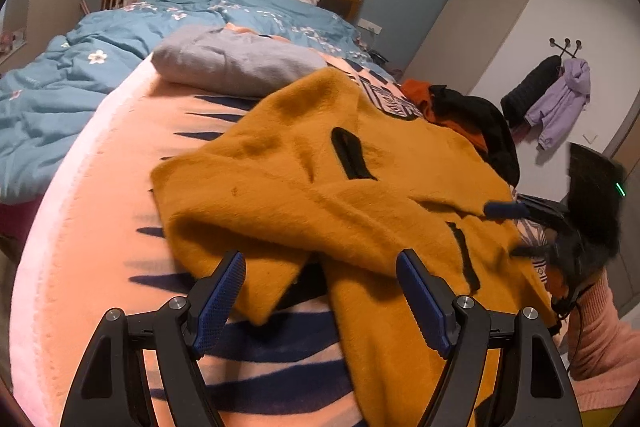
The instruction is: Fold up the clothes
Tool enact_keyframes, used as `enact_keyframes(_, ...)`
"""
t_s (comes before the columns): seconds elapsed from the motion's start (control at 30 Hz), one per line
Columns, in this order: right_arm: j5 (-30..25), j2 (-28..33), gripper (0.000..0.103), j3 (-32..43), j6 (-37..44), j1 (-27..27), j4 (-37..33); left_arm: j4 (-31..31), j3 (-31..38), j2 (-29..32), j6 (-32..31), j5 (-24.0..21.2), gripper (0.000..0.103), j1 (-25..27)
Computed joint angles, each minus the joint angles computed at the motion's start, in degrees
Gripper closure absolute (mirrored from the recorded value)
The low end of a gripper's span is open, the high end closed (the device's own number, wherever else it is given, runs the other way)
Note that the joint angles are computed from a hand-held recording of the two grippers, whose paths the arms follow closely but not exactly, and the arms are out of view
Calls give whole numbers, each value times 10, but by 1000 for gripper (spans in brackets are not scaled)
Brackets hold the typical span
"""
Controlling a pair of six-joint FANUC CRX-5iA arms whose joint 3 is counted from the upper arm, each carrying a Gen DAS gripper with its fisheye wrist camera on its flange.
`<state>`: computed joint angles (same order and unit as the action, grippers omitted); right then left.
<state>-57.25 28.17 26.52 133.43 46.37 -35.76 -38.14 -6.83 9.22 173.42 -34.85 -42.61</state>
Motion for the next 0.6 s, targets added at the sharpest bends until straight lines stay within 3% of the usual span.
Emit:
enact_keyframes(0.1, 65, -35, 32, -71, 74, 43, 52, 4, 6, 4, -7, 1, 23, 1)
enact_keyframes(0.23, 103, -27, 36, -102, 79, 69, 112, 12, 11, 10, -18, 6, 23, 4)
enact_keyframes(0.33, 107, -2, 65, -96, 43, 84, 164, 23, 16, 15, -32, 6, 23, 7)
enact_keyframes(0.4, 107, 4, 90, -90, 33, 81, 172, 24, 17, 16, -36, 7, 23, 7)
enact_keyframes(0.43, 83, 8, 97, -73, 40, 69, 145, 23, 17, 15, -36, 7, 23, 7)
enact_keyframes(0.6, -88, 24, 98, 35, 75, -30, -67, 11, 22, 8, -38, -1, 23, 0)
